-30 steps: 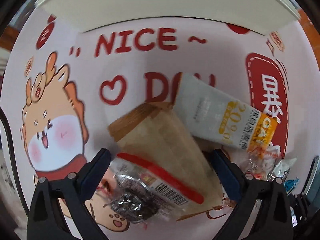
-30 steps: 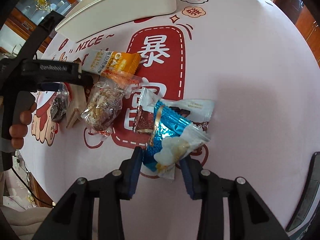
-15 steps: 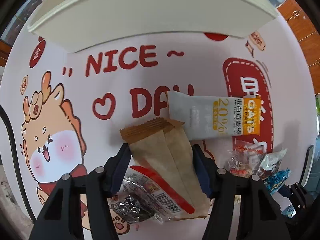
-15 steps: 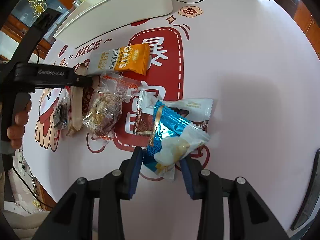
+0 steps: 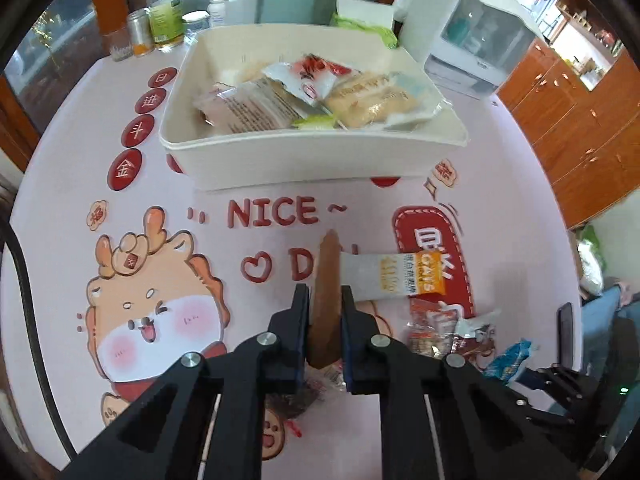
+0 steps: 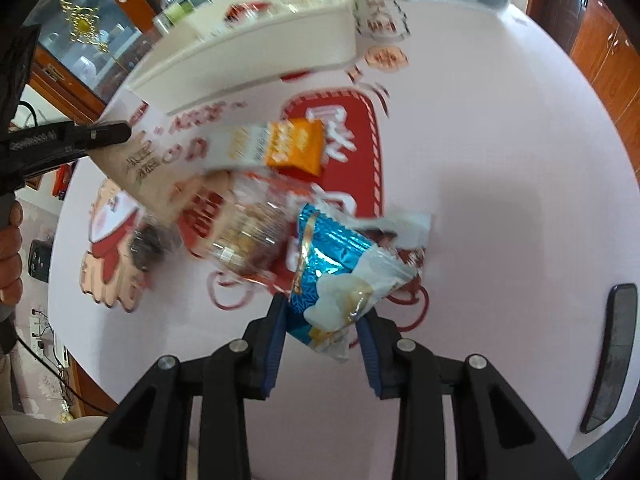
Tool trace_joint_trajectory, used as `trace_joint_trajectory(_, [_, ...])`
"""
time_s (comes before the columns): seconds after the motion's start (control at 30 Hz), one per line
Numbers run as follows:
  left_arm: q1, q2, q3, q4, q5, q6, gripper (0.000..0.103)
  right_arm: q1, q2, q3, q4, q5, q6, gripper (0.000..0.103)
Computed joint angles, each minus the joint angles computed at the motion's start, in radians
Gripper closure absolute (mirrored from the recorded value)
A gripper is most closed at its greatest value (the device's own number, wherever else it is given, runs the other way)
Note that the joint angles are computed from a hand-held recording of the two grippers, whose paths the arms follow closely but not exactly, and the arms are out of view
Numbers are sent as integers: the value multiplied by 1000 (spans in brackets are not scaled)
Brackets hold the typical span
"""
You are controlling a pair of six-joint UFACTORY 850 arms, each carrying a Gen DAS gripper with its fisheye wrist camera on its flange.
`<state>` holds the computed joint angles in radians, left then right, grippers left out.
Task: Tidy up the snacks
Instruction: 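Carry the brown packet and blue snack into the tray and open both tools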
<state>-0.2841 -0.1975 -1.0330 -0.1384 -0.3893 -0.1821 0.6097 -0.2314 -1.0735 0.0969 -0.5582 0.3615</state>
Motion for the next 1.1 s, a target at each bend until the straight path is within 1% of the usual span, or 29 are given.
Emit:
trace_joint_trajectory(0.07, [-1,19,15,55,16,-19,93,16,7,-21,-47,3,41,69])
trace_joint_trajectory(0.13, [10,18,21,7,7,31,93,35,0,-52,-85,4,79,69])
trace_joint_trajectory(0.17, [25,16,28,-41,7,85,93,42,-3,-62,-99,5,96,69])
trace_joint_trajectory(0.27, [52,32,49,-125,12,175,93,62,-16,-94,-111,9,119,70])
trace_joint_trajectory(0.3, [57,43,56,-130,21,186,93,66,-20,-105,-105,8,112,70])
trace_joint_trajectory(0.43, [72,83,40,-70,24,180,93,88,-44,-182,-162,-14,117,70])
trace_joint_trajectory(0.53, [82,106,-11,-16,21,182,93,87,-66,-257,-195,-22,121,70])
trace_joint_trajectory(0.63, [88,115,-74,31,25,175,93,79,-105,-375,-243,-30,120,70])
trace_joint_trajectory(0.77, [91,99,-167,97,27,151,93,77,-169,-536,-341,-53,137,70])
trace_joint_trajectory(0.83, [94,81,-222,130,33,131,93,74,-223,-650,-392,-78,144,70])
trace_joint_trajectory(0.97, [104,38,-318,154,34,115,93,63,-325,-845,-431,-123,149,69])
trace_joint_trajectory(1.1, [110,-29,-408,194,7,68,92,44,-442,-1047,-413,-169,124,69])
